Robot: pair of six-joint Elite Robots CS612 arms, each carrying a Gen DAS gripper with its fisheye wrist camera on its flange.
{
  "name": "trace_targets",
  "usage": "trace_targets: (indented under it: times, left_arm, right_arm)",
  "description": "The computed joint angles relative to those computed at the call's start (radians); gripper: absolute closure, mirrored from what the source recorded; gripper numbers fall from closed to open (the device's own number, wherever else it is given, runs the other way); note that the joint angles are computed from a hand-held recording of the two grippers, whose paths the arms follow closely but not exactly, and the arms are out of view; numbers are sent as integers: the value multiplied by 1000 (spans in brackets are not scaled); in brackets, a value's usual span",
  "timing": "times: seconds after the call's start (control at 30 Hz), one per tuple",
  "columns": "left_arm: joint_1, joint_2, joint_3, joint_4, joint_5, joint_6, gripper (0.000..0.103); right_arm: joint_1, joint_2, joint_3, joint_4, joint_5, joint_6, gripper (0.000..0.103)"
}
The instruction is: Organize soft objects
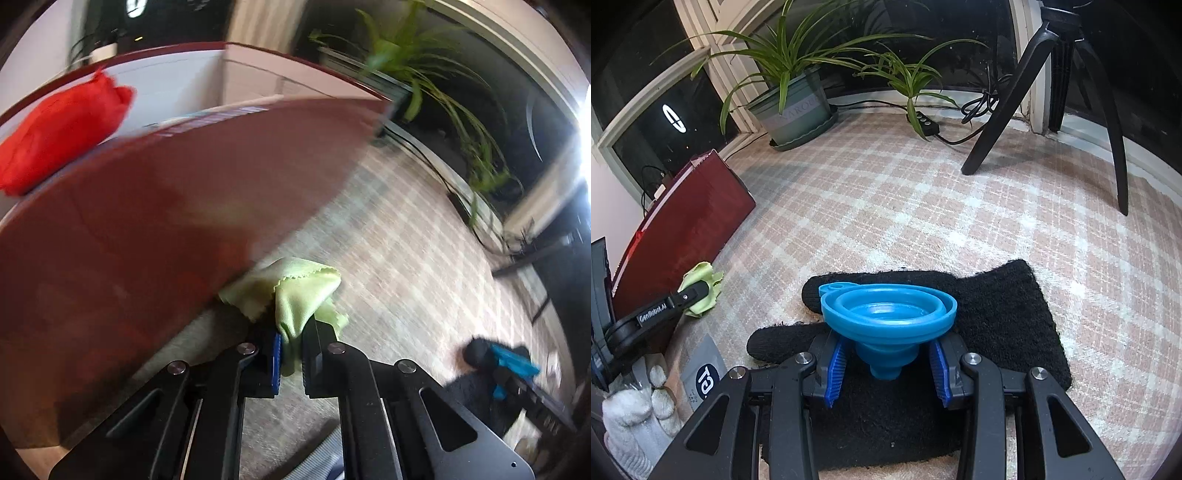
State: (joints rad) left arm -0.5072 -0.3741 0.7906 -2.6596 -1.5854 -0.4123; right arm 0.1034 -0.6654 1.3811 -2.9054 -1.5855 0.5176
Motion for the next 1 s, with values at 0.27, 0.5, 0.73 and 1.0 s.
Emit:
trace_targets:
  times: [0.27,0.5,0.73,1.0]
  left_arm:
    - [-6,-3,4,5,-31,48,96]
    - [0,-5,6,6,-66,34,97]
    - [7,-42,63,-50,-113,33,97]
    - [21,-101,139,-135,-182,26,97]
  right_arm:
    - [-1,-2,14,-36,1,4,73]
    - [5,-14,34,-56,-14,12,75]
    - [10,-43,63,-84,-54,14,75]
    - [24,-72,63,-105,-56,-15,75]
